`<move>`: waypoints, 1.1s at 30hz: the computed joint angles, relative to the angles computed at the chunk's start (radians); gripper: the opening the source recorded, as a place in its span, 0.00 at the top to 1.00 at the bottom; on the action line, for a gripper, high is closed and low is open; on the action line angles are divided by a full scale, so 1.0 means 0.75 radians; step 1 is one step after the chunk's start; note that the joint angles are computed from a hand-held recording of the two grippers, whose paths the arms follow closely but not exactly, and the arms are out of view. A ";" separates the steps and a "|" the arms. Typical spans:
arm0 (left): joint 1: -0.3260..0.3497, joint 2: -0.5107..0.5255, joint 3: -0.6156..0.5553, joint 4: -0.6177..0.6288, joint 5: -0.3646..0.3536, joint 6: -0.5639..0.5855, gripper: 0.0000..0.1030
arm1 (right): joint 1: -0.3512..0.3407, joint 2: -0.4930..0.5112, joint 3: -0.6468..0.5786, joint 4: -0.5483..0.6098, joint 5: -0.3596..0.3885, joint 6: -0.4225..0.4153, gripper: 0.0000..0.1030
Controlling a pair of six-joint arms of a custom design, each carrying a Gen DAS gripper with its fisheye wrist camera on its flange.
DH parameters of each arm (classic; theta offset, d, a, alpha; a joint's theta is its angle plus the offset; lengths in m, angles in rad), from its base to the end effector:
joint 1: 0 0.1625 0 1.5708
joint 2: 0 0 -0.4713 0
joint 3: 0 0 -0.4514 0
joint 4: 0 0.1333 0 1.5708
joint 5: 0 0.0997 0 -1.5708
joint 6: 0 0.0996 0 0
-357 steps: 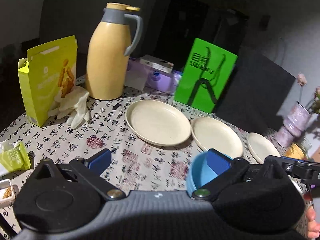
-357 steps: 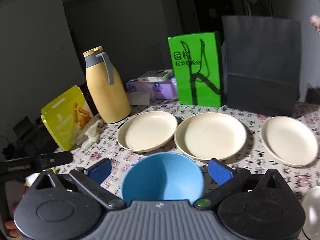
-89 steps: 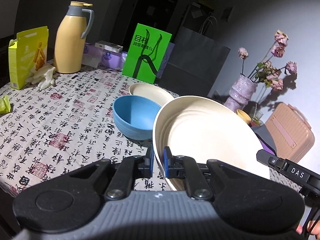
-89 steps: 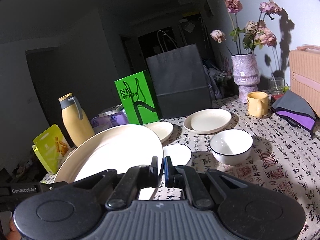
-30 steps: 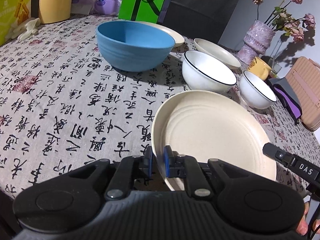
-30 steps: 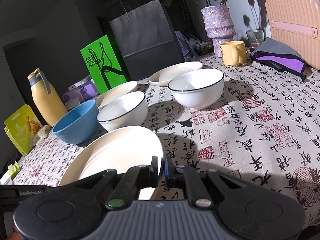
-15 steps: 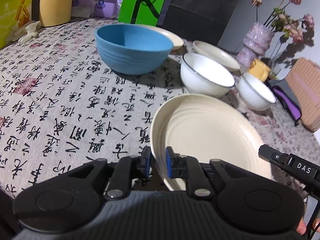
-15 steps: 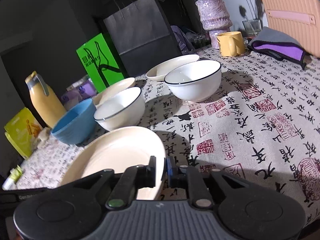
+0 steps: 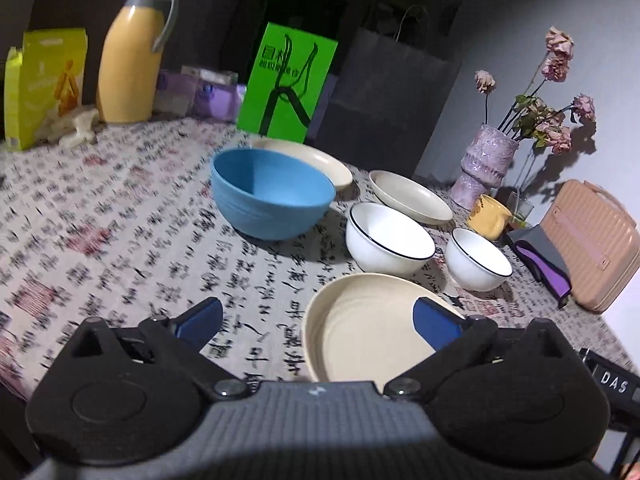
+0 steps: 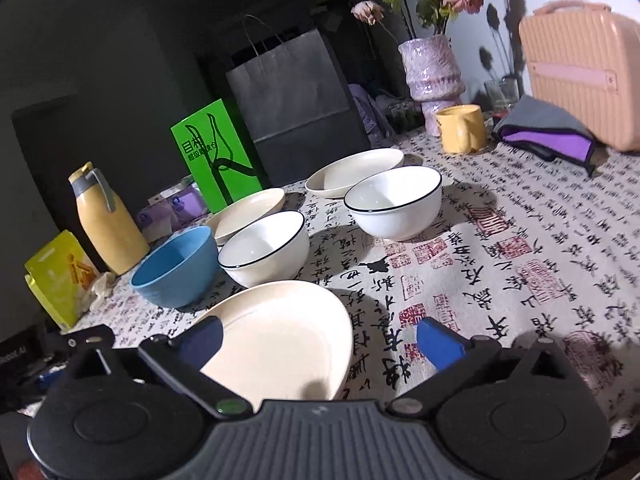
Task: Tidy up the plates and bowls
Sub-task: 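Lower the cream plate in front of the bowls and open both grippers, then withdraw both open grippers from the placed plate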
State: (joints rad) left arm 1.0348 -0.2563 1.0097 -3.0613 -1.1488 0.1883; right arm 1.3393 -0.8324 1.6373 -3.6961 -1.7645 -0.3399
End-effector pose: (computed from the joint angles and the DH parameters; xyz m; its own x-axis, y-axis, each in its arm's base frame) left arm -0.3202 -0.8799 -0.0271 -0.8378 0.3443 -0.4237 0.5446 0.5824 -0.6035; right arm -0.0609 -0.7557 0.2581 -0.8791 0.3030 0.3680 -0.2506 0.3630 -0.8975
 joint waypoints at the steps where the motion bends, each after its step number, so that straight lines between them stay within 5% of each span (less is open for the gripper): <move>1: -0.002 -0.004 0.013 -0.026 0.009 0.024 0.00 | 0.006 0.002 0.006 -0.017 -0.012 -0.014 0.00; 12: -0.012 -0.053 0.128 -0.090 0.014 0.124 0.00 | 0.063 0.012 0.054 -0.104 -0.088 -0.135 0.00; 21: -0.038 -0.040 0.080 -0.133 0.058 0.224 0.00 | 0.122 0.063 -0.062 -0.084 -0.187 -0.241 0.00; 33: -0.065 0.014 -0.048 -0.058 0.140 0.156 0.00 | 0.104 0.039 -0.098 0.066 -0.095 -0.263 0.00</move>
State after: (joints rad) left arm 0.9864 -0.2458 0.9741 -3.1052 -1.0440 0.3050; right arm 1.4170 -0.8029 1.5642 -3.6463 -1.8358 -0.5370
